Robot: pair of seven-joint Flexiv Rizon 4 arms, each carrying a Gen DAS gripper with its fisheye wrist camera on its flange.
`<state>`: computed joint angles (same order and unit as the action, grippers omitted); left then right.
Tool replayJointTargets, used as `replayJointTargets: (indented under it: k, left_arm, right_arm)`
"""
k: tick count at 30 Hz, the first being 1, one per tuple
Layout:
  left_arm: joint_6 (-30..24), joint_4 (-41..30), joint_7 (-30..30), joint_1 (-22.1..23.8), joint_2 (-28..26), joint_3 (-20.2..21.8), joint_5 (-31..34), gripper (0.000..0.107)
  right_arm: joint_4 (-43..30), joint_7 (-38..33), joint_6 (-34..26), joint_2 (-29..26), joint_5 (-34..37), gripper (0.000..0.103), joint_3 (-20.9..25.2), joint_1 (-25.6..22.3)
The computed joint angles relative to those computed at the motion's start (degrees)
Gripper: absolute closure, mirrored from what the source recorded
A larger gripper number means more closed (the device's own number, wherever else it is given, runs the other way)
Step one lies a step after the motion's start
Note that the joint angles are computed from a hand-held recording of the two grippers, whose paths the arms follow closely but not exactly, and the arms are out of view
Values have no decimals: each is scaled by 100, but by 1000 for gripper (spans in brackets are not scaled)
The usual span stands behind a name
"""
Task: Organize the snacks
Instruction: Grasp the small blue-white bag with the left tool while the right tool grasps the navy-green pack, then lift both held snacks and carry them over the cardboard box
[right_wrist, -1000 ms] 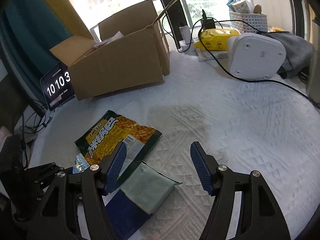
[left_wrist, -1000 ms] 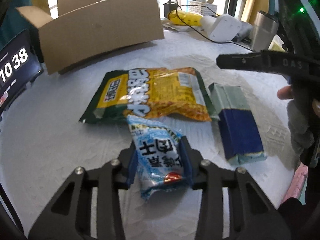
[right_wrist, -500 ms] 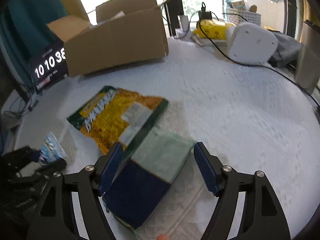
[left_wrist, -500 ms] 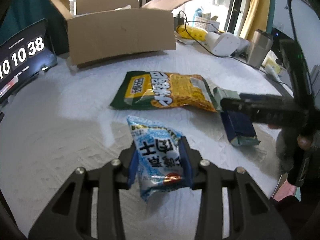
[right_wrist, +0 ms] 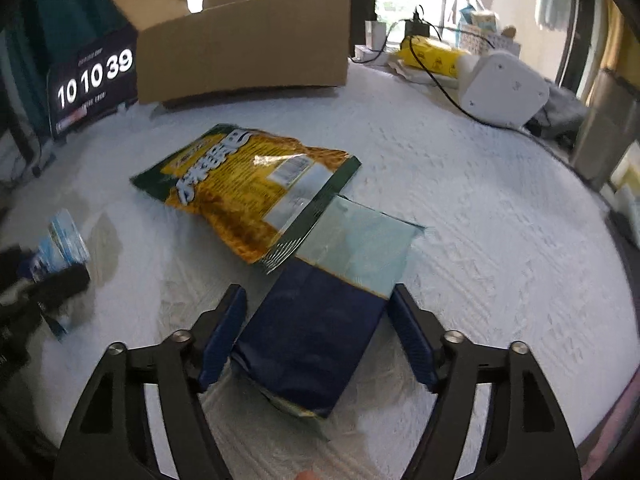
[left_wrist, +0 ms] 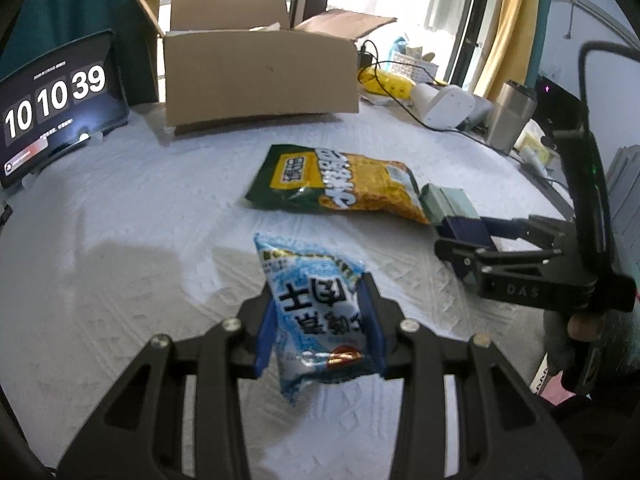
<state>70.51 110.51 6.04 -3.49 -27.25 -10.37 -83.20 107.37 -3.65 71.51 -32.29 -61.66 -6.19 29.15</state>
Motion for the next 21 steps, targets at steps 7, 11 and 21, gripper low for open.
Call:
replayJointTargets:
  k: [7, 11, 21]
  left_arm:
    - [1, 3, 57, -44, 92, 19, -136, 68]
    - [31, -90, -23, -75, 84, 33, -101, 68]
    - [272, -435, -417, -96, -5, -51, 286, 68]
  right_arm:
    - [127, 212, 141, 156, -277, 45, -109, -26]
    - [161, 516, 175, 324, -735, 48, -159, -110]
    - [17, 1191, 402, 554, -1767, 51, 48, -717]
